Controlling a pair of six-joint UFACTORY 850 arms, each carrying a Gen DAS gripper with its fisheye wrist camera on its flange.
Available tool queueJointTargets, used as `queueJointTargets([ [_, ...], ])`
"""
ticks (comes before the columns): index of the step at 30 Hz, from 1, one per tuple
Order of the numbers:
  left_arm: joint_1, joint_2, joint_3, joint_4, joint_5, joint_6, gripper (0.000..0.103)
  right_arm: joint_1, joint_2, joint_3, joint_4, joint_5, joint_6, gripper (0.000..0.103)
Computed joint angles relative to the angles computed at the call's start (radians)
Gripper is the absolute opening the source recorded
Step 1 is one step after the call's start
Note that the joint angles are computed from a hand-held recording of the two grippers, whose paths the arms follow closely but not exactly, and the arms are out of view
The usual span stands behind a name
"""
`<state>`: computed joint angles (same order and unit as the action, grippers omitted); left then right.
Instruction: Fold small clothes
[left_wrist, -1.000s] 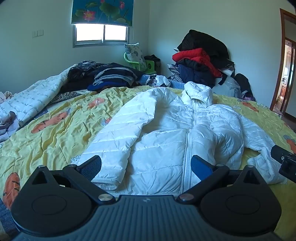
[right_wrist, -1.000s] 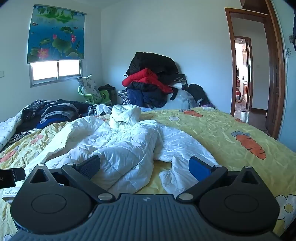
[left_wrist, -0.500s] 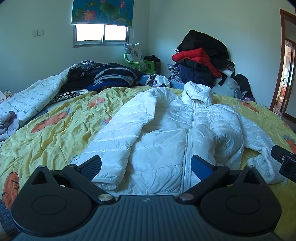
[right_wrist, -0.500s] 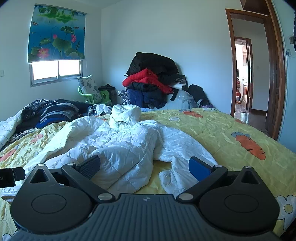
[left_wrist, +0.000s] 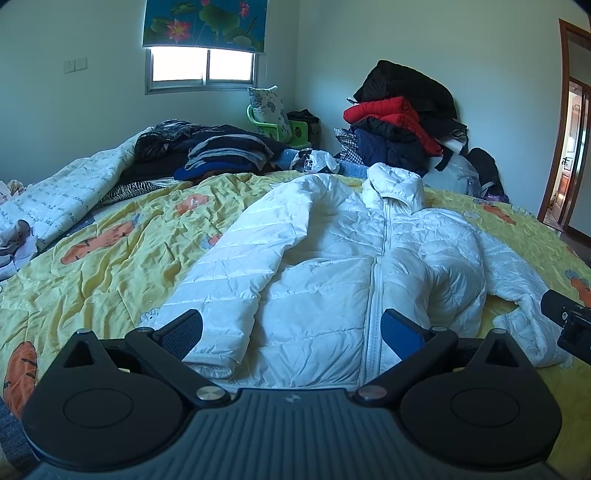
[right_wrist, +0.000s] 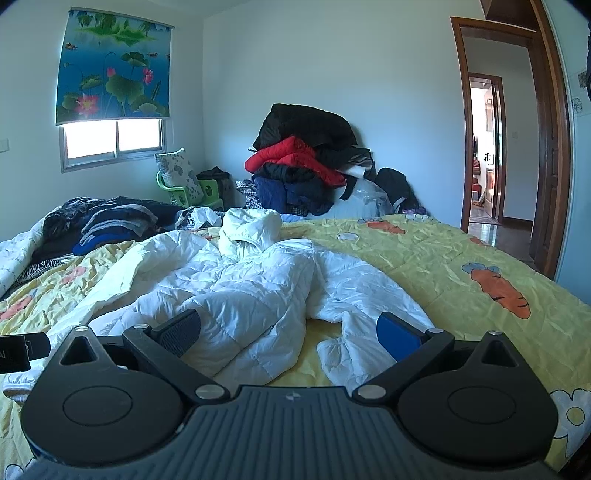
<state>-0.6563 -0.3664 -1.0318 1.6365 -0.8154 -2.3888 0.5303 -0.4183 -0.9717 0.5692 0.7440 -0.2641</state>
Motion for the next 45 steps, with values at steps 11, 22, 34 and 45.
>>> queueJointTargets([
  [11, 0.003, 0.001, 0.001, 0.007, 0.008, -0.003, 0.103, -0.003, 0.003, -0.006, -0.003, -0.013, -0.002, 0.103],
  [22, 0.004, -0.007, -0.005, 0.009, 0.012, -0.001, 0.103, -0.009, -0.001, -0.011, -0.021, -0.024, 0.01, 0.103],
  [34, 0.018, -0.002, 0.025, 0.126, 0.059, -0.071, 0.103, -0.029, -0.007, -0.005, -0.125, -0.025, 0.111, 0.103],
  [45, 0.11, 0.017, 0.158, 0.456, 0.118, -0.533, 0.103, -0.164, -0.091, -0.052, -0.732, -0.121, 0.739, 0.079],
])
